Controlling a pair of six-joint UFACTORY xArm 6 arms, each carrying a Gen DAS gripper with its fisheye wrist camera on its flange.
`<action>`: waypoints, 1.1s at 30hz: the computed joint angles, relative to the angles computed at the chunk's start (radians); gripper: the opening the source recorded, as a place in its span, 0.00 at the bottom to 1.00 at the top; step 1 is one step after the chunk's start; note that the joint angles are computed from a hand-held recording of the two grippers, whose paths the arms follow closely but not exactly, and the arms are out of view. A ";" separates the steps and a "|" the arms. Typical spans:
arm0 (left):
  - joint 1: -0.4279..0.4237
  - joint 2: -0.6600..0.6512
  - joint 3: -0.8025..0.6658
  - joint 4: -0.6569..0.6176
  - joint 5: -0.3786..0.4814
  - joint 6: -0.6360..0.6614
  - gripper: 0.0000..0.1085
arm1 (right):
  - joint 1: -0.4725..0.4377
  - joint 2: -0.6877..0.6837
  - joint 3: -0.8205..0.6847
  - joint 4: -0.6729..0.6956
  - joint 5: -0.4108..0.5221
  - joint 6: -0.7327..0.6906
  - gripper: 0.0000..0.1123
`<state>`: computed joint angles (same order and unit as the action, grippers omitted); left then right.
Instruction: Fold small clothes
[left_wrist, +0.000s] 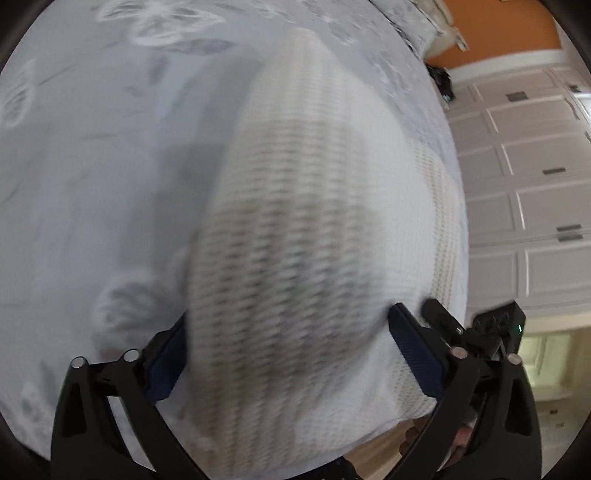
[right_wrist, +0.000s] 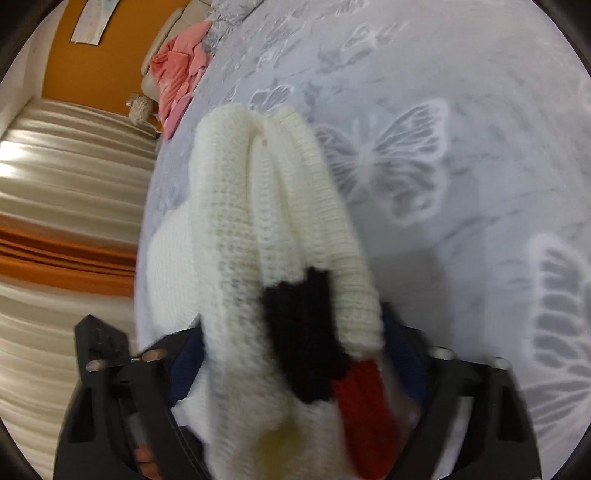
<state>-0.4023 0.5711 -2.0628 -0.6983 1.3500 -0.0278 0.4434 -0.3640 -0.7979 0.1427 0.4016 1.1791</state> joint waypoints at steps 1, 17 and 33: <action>0.001 0.034 -0.063 0.015 0.041 -0.032 0.64 | 0.000 0.014 -0.027 0.018 0.018 -0.017 0.46; 0.067 -0.214 0.214 0.037 0.119 0.049 0.50 | 0.158 -0.090 -0.057 -0.292 0.284 0.371 0.53; -0.026 -0.123 0.007 0.274 -0.055 0.125 0.73 | 0.066 0.038 -0.269 -0.412 0.335 0.098 0.19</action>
<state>-0.4288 0.4481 -2.0558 -0.4241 1.2952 0.0972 0.5093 -0.3257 -1.0671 -0.2688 0.7364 1.2772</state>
